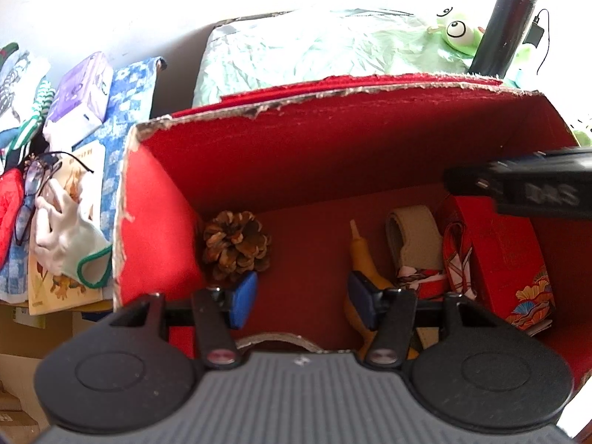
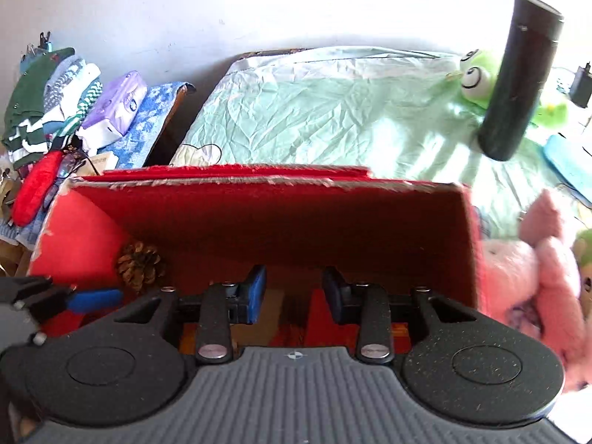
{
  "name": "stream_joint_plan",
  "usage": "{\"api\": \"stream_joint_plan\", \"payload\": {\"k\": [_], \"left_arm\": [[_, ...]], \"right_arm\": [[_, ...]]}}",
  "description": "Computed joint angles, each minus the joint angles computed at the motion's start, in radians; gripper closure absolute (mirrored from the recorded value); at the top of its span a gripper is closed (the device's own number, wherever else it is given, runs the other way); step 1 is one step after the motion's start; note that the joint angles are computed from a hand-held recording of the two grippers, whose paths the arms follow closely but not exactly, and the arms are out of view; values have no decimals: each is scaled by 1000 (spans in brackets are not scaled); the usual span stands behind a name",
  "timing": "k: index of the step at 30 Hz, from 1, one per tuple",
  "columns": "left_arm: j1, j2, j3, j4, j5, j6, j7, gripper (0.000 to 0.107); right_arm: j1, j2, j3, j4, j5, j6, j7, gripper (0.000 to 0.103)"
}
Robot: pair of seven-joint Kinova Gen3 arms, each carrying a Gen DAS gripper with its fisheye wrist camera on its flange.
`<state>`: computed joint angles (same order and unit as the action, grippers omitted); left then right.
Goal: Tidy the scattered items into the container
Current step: 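Withdraw the right gripper up out of the red box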
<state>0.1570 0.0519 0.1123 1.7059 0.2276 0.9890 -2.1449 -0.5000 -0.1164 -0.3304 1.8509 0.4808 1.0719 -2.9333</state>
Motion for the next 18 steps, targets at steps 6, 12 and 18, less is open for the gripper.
{"api": "stream_joint_plan", "payload": {"k": [6, 12, 18], "left_arm": [[5, -18, 2, 21, -2, -30, -18, 45], [-1, -63, -14, 70, 56, -83, -90, 38], [-9, -141, 6, 124, 74, -145, -72, 11]], "right_arm": [[-47, -27, -87, 40, 60, 77, -146, 70], [-128, -7, -151, 47, 164, 177, -348, 67], [-182, -6, -164, 43, 182, 232, -429, 67]]}}
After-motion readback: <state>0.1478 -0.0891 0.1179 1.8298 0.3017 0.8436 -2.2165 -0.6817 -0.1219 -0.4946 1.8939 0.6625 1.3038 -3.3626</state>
